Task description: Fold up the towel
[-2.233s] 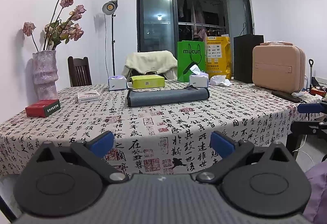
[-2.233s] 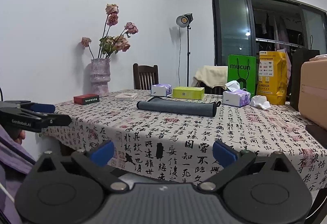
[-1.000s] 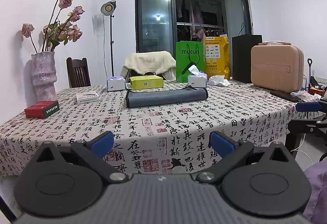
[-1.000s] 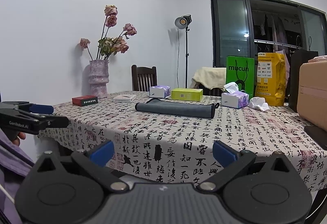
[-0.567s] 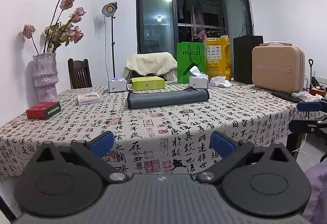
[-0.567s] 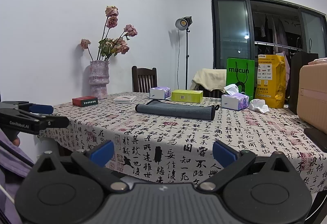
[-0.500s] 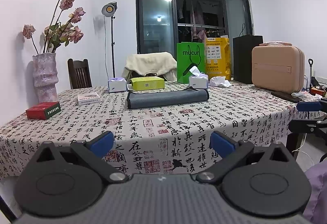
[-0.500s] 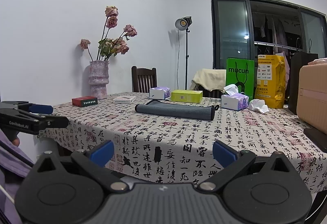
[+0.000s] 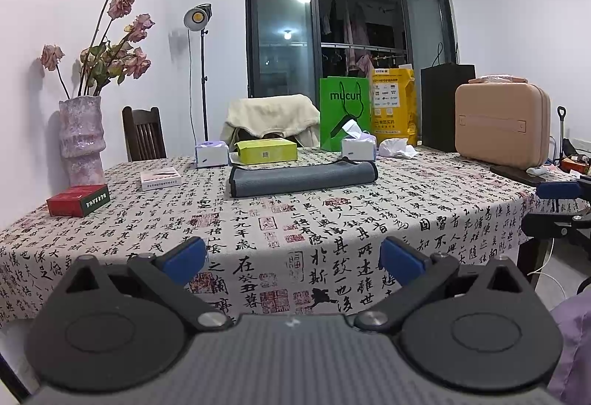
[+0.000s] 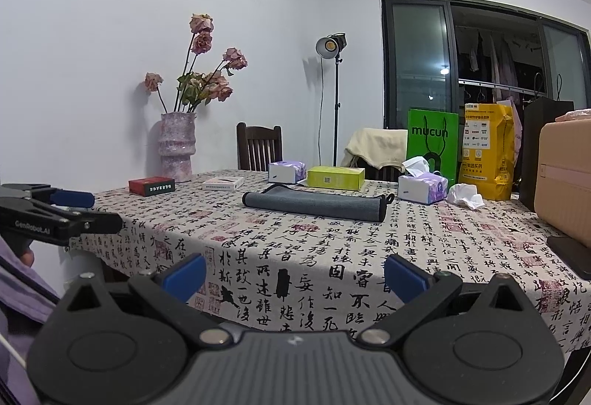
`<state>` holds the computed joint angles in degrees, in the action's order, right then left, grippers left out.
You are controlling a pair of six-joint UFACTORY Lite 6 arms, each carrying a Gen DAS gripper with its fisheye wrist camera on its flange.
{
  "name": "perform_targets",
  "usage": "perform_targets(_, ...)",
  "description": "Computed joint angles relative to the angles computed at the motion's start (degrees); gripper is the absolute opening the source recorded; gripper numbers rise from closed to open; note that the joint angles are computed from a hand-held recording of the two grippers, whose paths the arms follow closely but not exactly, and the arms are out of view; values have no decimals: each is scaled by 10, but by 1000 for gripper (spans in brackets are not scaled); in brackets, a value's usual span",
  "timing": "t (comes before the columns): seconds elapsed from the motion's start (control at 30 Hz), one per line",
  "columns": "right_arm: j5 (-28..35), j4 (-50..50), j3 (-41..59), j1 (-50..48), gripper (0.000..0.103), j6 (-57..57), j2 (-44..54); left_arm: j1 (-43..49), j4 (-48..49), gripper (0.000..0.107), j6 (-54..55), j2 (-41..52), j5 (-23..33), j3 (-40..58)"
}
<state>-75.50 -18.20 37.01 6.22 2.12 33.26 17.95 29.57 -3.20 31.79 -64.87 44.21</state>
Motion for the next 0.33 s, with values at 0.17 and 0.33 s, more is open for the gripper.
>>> perform_targets(0.17,-1,0,0,0,103,0,0,0,1,103,-1,-2,1,0)
perform_targets(0.33,-6,3,1,2,103,-2,5,0,2,103,-4,-1,8,3)
